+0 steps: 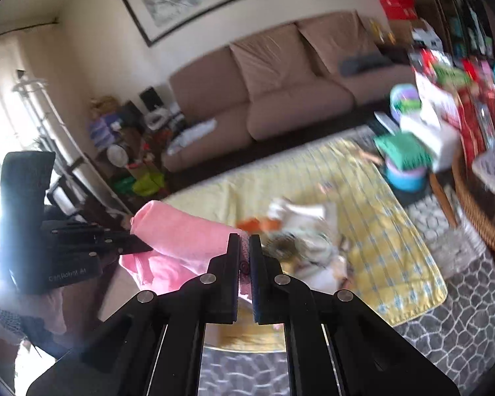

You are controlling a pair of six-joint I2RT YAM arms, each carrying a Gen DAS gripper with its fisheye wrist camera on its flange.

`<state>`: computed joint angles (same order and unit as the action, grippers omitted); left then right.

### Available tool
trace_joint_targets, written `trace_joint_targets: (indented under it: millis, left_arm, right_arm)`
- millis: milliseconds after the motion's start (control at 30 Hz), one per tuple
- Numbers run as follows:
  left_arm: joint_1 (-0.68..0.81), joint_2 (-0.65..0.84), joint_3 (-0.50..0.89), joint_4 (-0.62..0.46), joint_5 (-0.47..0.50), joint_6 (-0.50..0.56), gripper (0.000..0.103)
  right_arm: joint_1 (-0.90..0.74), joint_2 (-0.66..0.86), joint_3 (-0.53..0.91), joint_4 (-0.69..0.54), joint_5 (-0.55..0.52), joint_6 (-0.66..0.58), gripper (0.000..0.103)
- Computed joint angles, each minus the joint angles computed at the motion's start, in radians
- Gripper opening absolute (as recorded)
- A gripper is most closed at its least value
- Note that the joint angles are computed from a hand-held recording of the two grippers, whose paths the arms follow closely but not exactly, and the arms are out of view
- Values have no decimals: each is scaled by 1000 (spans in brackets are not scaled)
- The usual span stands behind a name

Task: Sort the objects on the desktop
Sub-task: 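Lift the pink cloth with the left gripper and carry it over the white box, then lower the pink cloth into the box beside the tin and open the left gripper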

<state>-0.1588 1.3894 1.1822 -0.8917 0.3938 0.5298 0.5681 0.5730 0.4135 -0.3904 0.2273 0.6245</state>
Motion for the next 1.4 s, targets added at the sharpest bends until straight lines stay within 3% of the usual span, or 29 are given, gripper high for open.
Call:
trace_joint_targets:
  millis: [133,233,367,567,933,1233,1400]
  left_arm:
    - [197,-52,111,-183,96,152,5]
    - [399,-31,184,-314,185,309,5]
    - [653,70,285,-468,261,531,5]
    - [857,260,380,-519,279,679,5]
    - [959,627,412,-447,278,696,5]
    - [928,835,427,-358,279,579,5]
    - [919,913,452,-337,275,552,5]
  right_arm:
    - [291,102,150,-55,233,95,5]
    - [452,255,246,-20,336,148,5]
    - [534,477,351,81,354,165,5]
    - [540,831,533,237,285,152,5]
    - [418,1352,884,340,58,134,5]
    - [353,1723,1256,230,-47,87,5]
    - [330,1830,1364,191,-72,72,5]
